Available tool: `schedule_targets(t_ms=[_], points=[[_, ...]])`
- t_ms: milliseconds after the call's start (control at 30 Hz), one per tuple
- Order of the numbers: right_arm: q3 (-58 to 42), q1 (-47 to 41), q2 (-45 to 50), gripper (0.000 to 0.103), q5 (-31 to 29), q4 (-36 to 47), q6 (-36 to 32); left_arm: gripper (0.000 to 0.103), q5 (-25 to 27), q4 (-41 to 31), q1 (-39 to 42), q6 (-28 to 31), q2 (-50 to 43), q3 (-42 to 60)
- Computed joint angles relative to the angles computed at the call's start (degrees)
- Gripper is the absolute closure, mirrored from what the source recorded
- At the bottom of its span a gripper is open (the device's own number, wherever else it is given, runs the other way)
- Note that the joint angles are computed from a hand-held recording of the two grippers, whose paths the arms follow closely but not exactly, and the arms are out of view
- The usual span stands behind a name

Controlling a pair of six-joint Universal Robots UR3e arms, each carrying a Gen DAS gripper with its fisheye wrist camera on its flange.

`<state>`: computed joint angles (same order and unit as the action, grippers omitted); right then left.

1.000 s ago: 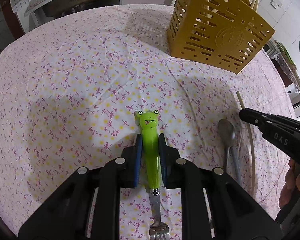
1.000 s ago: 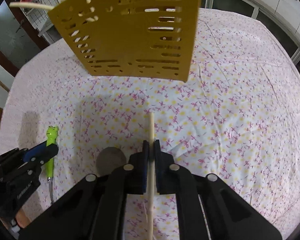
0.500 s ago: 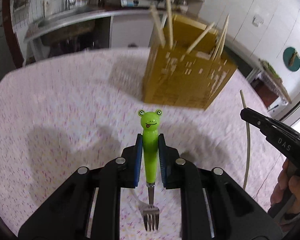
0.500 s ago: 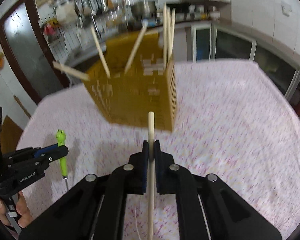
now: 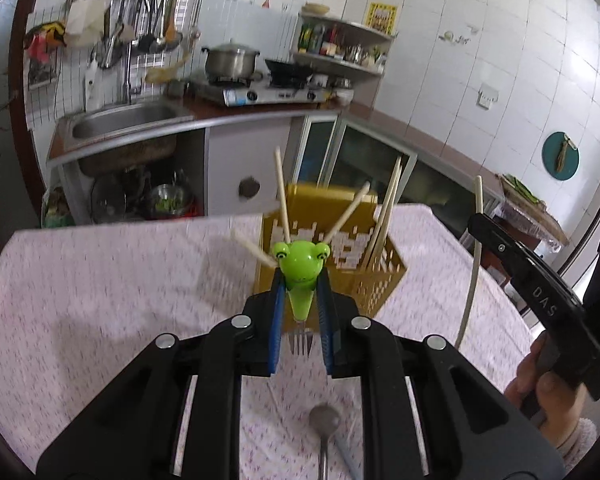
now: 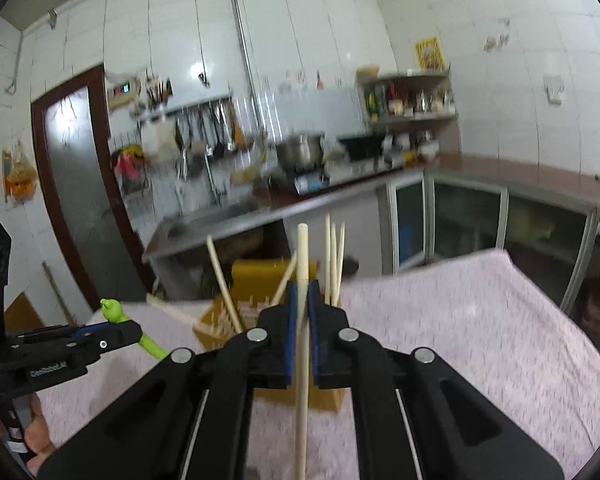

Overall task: Organize utensils
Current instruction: 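Lift the frog fork and chopstick and lower both into the yellow holder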

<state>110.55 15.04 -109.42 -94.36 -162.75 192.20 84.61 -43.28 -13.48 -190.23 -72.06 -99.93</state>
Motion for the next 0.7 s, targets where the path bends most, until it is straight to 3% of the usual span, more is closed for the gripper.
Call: schedule_targets(t_ms=[400, 700], points=[[-13.8, 1.4, 14.1, 0.097, -5.4, -14.1, -3.6, 0.089, 4.0, -8.1, -1.7, 0.5, -10.7, 22.2], [-23.5, 2.5, 26.8, 0.097, -8.6, -23.1, -6.0, 0.089, 5.1, -8.5, -1.4, 2.0, -18.7, 33.0]])
